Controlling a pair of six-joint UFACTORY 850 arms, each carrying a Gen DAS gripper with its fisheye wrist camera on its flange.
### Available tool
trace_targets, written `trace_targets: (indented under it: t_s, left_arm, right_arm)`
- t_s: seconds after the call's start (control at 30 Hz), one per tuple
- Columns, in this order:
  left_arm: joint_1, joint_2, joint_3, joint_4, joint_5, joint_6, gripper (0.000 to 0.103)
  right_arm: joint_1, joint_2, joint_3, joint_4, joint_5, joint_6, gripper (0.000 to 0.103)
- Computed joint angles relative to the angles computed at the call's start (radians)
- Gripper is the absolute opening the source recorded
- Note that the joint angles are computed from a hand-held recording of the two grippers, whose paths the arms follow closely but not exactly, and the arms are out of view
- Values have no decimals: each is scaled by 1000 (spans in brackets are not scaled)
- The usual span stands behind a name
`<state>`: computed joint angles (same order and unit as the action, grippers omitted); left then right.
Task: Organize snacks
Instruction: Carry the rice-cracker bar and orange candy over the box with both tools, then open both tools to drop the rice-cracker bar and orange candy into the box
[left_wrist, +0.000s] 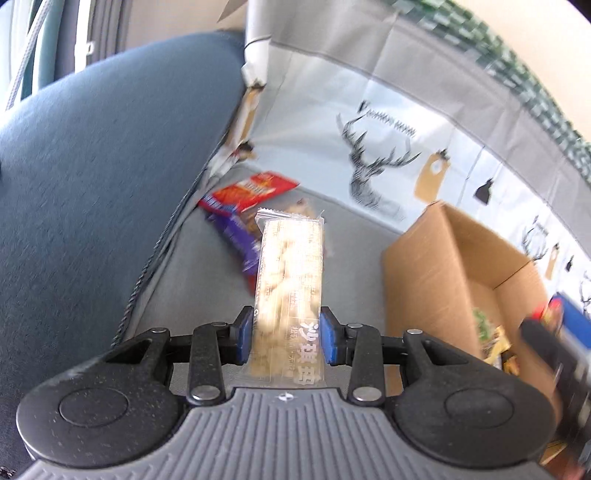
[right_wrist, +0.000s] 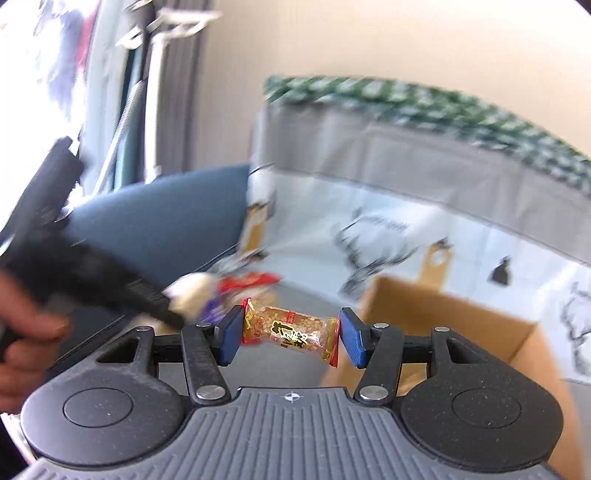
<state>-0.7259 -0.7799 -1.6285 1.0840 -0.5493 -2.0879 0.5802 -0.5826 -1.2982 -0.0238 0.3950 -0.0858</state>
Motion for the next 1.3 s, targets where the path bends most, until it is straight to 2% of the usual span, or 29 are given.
trace_targets:
  t_s: [0.23, 0.37, 0.73, 0.93, 0.97, 1.07, 1.13, 1.2, 1.3]
  left_arm:
    - [-30, -63, -116, 80, -27, 12, 40]
    - [-43, -103, -183, 128, -25, -6, 40]
    - [-63, -205, -331, 277, 14, -100, 40]
    - [-77, -265, -427, 279, 23, -63, 40]
    - [-79, -272, -437, 291, 28, -70, 33]
    - [-87, -292, -469, 327, 31, -79, 25]
    - [-88, -308, -495, 309, 40, -42, 13]
    - [-84, -319, -511, 269, 57, -7, 13]
    - [-74, -308, -485, 312, 101, -84, 13]
  right_arm:
    - [-105, 12, 12, 70, 59, -74, 57]
    - [-147, 8, 31, 94, 23, -23, 57]
    - [-182, 33, 76, 190, 50, -125, 57]
    - [-202, 38, 91, 226, 58, -165, 57]
    - [-205, 38, 93, 234, 59, -175, 57]
    - [-213, 34, 93, 252, 56, -201, 57]
    - [-215, 31, 92, 260, 53, -214, 57]
    - [-217, 28, 90, 263, 51, -219, 57]
    - [-216, 24, 86, 267, 46, -220, 57]
